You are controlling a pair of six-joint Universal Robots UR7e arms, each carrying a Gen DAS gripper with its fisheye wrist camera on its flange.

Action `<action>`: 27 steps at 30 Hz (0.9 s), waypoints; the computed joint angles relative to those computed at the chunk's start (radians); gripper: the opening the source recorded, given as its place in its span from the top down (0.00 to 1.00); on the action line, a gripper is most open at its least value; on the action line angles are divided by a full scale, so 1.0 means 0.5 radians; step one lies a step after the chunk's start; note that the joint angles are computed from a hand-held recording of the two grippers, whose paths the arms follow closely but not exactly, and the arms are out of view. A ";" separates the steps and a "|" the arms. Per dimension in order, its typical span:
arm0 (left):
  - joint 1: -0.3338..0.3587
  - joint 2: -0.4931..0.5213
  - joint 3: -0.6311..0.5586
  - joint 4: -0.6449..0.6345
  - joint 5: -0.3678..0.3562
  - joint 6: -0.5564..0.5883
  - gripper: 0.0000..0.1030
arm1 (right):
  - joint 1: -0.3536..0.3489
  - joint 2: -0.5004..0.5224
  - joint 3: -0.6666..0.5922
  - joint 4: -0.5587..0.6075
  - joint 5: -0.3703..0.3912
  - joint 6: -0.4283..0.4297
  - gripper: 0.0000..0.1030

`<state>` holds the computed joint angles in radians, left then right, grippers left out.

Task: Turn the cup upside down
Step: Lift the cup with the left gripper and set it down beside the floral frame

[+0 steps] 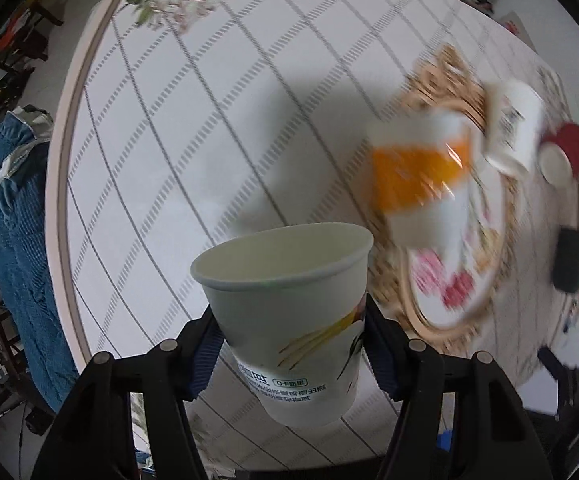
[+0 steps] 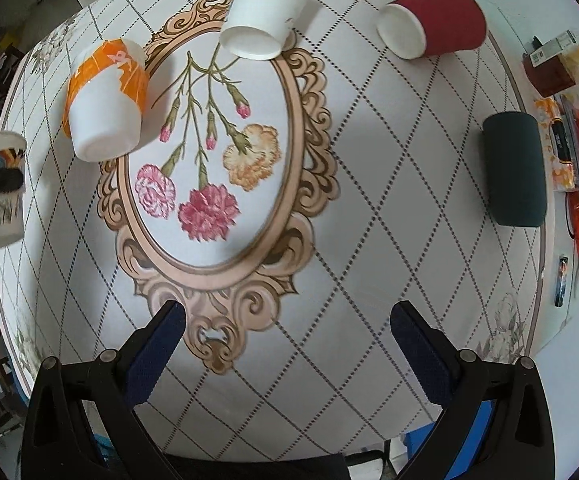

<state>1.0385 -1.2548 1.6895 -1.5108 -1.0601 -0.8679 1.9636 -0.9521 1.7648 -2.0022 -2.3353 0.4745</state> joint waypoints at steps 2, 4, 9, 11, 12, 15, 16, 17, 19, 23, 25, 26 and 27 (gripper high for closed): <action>-0.076 -0.019 0.067 -0.015 -0.057 -0.031 0.41 | -0.011 -0.044 0.068 -0.029 -0.001 -0.025 0.00; -0.164 -0.021 0.143 -0.053 -0.130 -0.076 0.41 | -0.025 -0.101 0.138 -0.040 0.007 -0.053 0.00; -0.301 0.057 0.268 -0.186 -0.282 -0.193 0.41 | -0.072 -0.280 0.345 -0.055 -0.010 -0.168 0.00; -0.347 0.089 0.337 -0.255 -0.325 -0.243 0.41 | -0.103 -0.346 0.430 -0.077 -0.021 -0.222 0.00; -0.367 0.107 0.361 -0.283 -0.343 -0.269 0.41 | -0.117 -0.382 0.466 -0.078 -0.025 -0.239 0.00; -0.398 0.145 0.435 -0.398 -0.414 -0.322 0.41 | -0.176 -0.511 0.589 -0.087 -0.037 -0.298 0.00; -0.408 0.158 0.450 -0.425 -0.423 -0.335 0.40 | -0.200 -0.554 0.630 -0.095 -0.046 -0.325 0.00; -0.421 0.179 0.466 -0.462 -0.436 -0.352 0.40 | -0.221 -0.595 0.662 -0.096 -0.055 -0.349 0.00; -0.434 0.220 0.484 -0.530 -0.464 -0.372 0.40 | -0.263 -0.668 0.717 -0.102 -0.073 -0.403 0.00; -0.454 0.334 0.471 -0.623 -0.471 -0.391 0.40 | -0.319 -0.825 0.834 -0.097 -0.094 -0.481 0.00; -0.454 0.391 0.452 -0.654 -0.467 -0.403 0.40 | -0.356 -0.861 0.881 -0.134 -0.109 -0.529 0.00; -0.452 0.416 0.438 -0.659 -0.455 -0.406 0.40 | -0.387 -0.859 0.857 -0.134 -0.118 -0.568 0.00; -0.453 0.440 0.430 -0.667 -0.448 -0.409 0.40 | -0.400 -0.884 0.869 -0.131 -0.123 -0.585 0.00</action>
